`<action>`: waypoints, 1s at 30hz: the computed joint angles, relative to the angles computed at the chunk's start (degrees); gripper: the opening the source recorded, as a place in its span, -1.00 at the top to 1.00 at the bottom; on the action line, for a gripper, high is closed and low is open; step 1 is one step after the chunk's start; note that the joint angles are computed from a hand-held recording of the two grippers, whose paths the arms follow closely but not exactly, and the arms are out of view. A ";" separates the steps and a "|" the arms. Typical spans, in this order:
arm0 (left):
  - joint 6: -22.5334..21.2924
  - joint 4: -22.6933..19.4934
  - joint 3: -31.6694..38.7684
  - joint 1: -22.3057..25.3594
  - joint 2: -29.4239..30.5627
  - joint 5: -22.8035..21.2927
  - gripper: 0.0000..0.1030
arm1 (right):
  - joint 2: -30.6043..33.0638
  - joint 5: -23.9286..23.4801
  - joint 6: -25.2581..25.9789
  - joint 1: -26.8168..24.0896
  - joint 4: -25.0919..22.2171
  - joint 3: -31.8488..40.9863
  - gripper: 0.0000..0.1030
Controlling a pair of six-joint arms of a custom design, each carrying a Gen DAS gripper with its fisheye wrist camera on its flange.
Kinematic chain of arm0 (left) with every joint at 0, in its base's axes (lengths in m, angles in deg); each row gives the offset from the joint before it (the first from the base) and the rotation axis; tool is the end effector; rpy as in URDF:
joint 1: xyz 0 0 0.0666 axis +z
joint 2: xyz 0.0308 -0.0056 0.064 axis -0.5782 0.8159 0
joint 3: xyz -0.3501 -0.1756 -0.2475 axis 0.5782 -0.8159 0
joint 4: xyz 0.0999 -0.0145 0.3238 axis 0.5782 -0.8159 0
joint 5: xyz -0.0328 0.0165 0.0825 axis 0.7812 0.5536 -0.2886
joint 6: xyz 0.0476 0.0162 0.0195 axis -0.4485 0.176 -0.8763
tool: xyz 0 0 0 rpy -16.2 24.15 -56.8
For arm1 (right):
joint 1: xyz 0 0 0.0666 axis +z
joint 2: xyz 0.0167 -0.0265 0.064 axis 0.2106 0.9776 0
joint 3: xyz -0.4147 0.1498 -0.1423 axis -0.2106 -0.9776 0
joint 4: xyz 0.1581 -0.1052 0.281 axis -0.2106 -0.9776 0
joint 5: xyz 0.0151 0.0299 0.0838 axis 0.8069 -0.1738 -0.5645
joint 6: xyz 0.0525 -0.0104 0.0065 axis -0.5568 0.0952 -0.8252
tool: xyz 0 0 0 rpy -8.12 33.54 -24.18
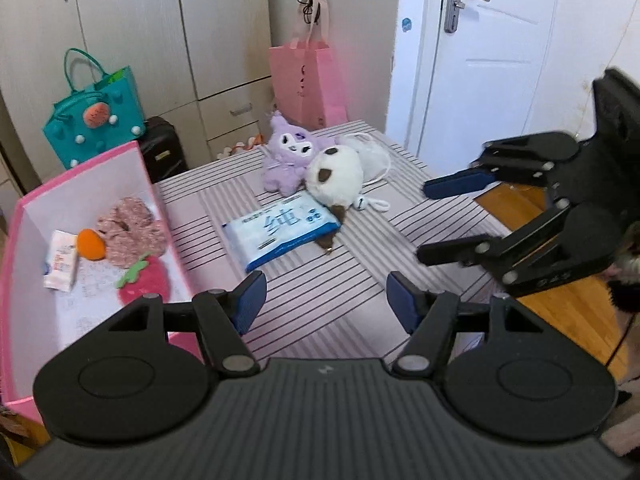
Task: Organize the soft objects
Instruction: 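Move both open tools back toward the wet-wipes pack on the table, then close the left tool on the blue-and-white wet-wipes pack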
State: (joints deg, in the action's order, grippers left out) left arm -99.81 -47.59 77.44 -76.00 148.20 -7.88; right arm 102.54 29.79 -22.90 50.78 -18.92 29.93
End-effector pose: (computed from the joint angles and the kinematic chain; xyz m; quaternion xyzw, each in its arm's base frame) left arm 0.4686 -0.4160 0.5058 0.4722 0.7860 -0.2093 0.3397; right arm 0.3108 0.2262 0.4415 -0.0834 0.8666 -0.0052 0.4920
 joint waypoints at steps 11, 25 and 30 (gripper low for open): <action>3.65 8.68 -0.05 -2.82 4.38 -7.63 -0.21 | 5.73 -4.55 4.47 -6.97 7.00 -2.79 -0.23; 17.34 7.37 12.07 -3.43 15.58 -15.48 -0.10 | 12.31 -6.61 3.00 -10.84 10.35 -0.43 -0.23; 19.04 6.08 16.44 -3.39 18.60 -17.68 -0.10 | 13.84 -4.88 3.11 -10.94 11.02 0.40 -0.23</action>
